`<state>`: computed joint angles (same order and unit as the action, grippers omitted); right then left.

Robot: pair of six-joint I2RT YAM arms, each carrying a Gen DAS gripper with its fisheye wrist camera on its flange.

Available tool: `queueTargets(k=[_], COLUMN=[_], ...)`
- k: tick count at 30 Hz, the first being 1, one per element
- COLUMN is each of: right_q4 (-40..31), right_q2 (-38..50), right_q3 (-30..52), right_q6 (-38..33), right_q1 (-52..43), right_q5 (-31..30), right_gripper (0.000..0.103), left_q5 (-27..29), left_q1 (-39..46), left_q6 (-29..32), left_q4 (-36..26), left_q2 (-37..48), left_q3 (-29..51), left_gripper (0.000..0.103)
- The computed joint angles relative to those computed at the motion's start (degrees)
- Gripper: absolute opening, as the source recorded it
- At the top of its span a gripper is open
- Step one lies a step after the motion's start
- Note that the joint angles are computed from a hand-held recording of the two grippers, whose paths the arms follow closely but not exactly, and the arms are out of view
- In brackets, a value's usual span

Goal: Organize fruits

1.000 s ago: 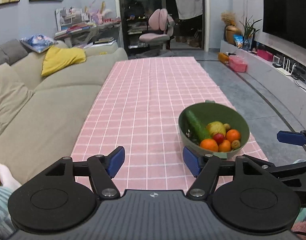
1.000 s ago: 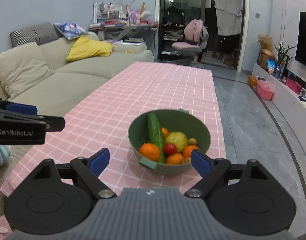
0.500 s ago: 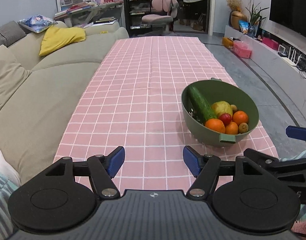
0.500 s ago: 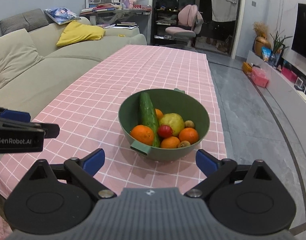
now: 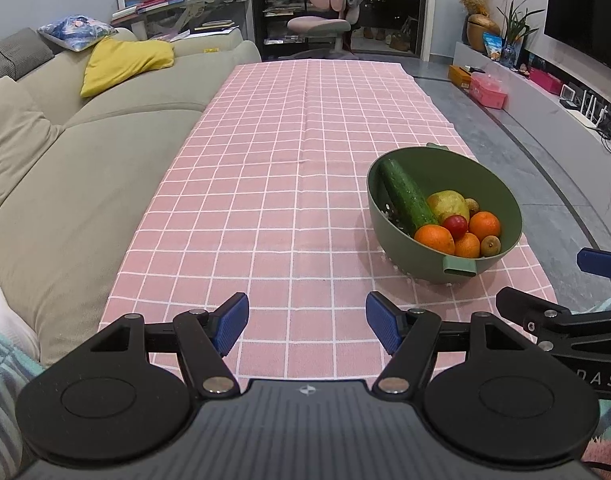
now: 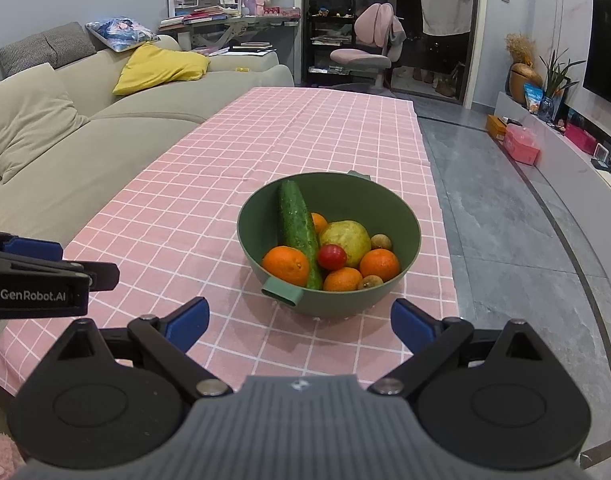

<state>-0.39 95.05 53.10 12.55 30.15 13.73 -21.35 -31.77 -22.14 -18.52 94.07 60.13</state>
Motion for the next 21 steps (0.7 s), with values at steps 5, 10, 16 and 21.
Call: queueTargets(k=[5,10,16,21], right_q4=[-0.18,-0.40,-0.39,-0.41], right_q2=[0.14,0.26,0.34,0.32], right_q3=[0.13,0.31,0.33,0.33], right_q6=[0.18,-0.12,-0.02,-0.10], right_q1=[-0.09,0.25,0.32,0.27], right_q5=[-0.02,0.19,0.26,0.21], right_gripper=[0.094,0.094,0.094,0.094], left_q5=[0.13,0.26,0.31,0.26], left_q1=[0.06,0.09,0.15,0.13], left_q6=[0.08,0.09,0.19,0.17], left_q4=[0.09,0.03,0.31,0.32], left_q2=[0.00,-0.07,-0.61,-0.60], left_q3=[0.08,0.12,-0.29,-0.29], left_gripper=[0.079,0.079,0.079,0.079])
